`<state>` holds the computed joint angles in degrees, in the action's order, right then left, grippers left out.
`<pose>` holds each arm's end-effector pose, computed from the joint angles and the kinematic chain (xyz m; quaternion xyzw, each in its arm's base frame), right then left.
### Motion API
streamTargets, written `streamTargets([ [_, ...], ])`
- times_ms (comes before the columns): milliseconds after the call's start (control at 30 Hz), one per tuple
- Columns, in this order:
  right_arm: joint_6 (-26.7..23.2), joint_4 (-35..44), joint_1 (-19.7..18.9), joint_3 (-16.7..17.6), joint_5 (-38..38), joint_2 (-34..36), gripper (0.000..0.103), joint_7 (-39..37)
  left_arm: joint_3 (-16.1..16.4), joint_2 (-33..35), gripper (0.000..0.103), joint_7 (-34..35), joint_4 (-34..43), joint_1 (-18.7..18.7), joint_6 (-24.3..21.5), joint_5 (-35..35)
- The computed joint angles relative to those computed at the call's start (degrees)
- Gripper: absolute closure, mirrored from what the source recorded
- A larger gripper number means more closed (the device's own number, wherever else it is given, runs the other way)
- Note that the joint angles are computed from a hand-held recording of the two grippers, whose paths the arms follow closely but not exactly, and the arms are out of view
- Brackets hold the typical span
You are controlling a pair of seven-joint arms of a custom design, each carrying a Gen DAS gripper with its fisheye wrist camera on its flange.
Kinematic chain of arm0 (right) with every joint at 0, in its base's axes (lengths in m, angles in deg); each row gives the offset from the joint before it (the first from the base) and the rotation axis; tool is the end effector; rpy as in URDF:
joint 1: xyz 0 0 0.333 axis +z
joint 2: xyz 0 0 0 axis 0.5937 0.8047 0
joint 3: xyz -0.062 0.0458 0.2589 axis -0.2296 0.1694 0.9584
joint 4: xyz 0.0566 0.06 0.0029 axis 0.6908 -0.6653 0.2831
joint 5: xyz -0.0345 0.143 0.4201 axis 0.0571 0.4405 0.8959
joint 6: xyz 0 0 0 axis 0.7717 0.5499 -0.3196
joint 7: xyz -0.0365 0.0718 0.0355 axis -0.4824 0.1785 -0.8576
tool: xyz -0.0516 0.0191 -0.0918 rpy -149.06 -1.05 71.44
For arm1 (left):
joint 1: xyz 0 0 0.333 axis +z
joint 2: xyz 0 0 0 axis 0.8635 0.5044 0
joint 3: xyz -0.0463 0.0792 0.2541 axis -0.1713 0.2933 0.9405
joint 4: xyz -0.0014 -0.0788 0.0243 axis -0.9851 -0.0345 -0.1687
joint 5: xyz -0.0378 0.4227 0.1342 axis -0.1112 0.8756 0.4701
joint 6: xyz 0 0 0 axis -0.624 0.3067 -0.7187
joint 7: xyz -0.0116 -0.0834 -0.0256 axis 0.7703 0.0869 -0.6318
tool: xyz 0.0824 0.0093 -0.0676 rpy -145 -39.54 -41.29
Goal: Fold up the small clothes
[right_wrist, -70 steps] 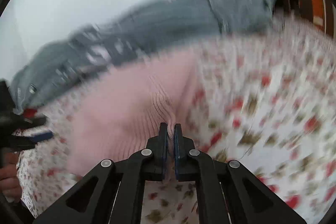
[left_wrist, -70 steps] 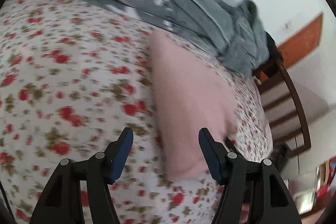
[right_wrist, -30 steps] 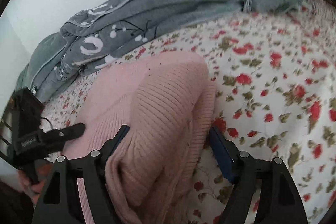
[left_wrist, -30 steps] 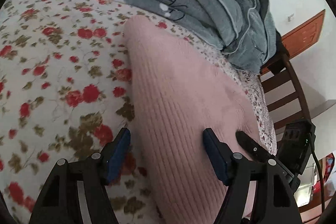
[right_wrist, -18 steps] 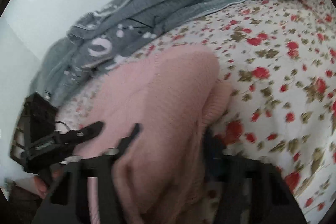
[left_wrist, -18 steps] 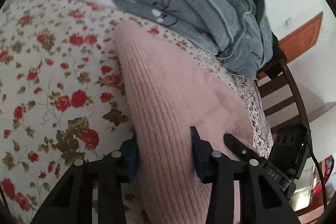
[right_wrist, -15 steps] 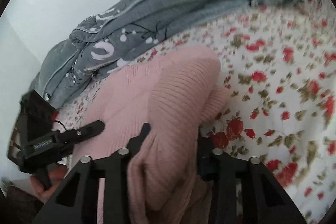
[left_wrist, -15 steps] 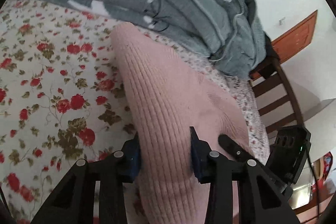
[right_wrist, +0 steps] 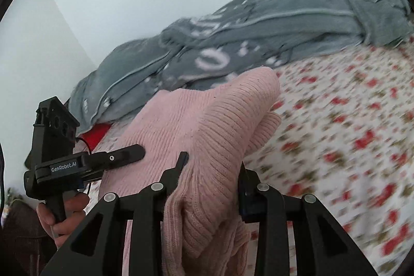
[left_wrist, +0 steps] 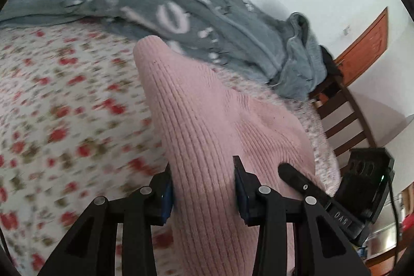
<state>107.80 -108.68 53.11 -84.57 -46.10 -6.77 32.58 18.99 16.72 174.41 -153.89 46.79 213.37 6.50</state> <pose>0.5318 0.1227 0.5310 -0.6056 0.6653 -0.0326 0.4353 0.5889 -0.2595 0.5219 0.6003 -0.7022 0.3809 0.0383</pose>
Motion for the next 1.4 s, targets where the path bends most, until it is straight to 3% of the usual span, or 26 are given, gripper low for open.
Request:
streamTargets([
  [67, 1.31, -0.89, 1.04, 0.87, -0.03, 1.51, 0.07, -1.49, 0.33, -0.83, 0.063, -1.05, -2.95, 0.55, 0.07, 2.49],
  [133, 1.27, -1.41, -0.8, 3.9, -6.66, 4.18, 0.07, 2.05, 0.31, -0.08, 0.061, -2.95, -4.31, 0.7, 0.21, 4.6],
  [233, 7.25, -5.27, 1.39, 2.54, -4.18, 3.54, 0.058, -1.6, 0.54, -1.59, 0.048, 1.46, -8.95, 0.23, 5.75, -0.51],
  [333, 6.01, -6.48, -1.54, 4.68, -10.91, 1.08, 0.047, 3.32, 0.62, -4.17, 0.047, 1.42, -11.3, -0.32, 7.86, 0.29],
  [433, 5.68, -8.39, -5.05, 8.17, -20.94, -2.84, 0.047, 7.8, 0.14, -8.06, 0.047, -1.9, -14.71, -1.28, 11.79, 6.87],
  [533, 8.43, -11.42, -9.33, 12.86, -31.07, -7.65, 0.047, 13.52, -0.09, -11.93, 0.041, -2.59, -18.16, -3.56, 17.81, 11.8],
  [667, 11.75, -15.66, -8.84, 13.88, -36.4, -11.82, 0.047, 14.47, 1.57, -13.24, 0.035, -0.83, -20.06, -7.95, 22.34, 13.37],
  [767, 8.93, -16.93, -11.27, 17.15, -40.84, -12.59, 0.051, 17.1, 0.27, -12.05, 0.035, -5.2, -21.16, -7.94, 22.54, 19.67],
  [867, 8.97, -17.77, -10.1, 15.92, -40.85, -11.76, 0.051, 19.86, -6.03, -12.55, 0.034, -16.68, -24.57, -2.1, 24.79, 37.28],
  [933, 7.71, -17.42, -8.66, 14.16, -39.68, -11.63, 0.051, 20.45, -7.23, -13.49, 0.033, -20.96, -25.22, -1.05, 24.85, 42.29],
  [1100, 6.11, -18.52, -5.63, 11.11, -37.14, -13.38, 0.051, 19.39, -0.94, -15.53, 0.031, -19.63, -26.73, -7.21, 23.29, 38.56],
  [1267, 5.9, -21.3, -5.13, 11.36, -36.31, -16.01, 0.051, 19.36, -3.31, -17.44, 0.03, -25.52, -28.82, -5.27, 23.64, 44.21],
  [1400, 5.46, -22.1, -4.91, 11.24, -35.43, -17.09, 0.051, 19.97, -0.31, -18.53, 0.027, -24.83, -30.19, -8.45, 23.48, 42.19],
])
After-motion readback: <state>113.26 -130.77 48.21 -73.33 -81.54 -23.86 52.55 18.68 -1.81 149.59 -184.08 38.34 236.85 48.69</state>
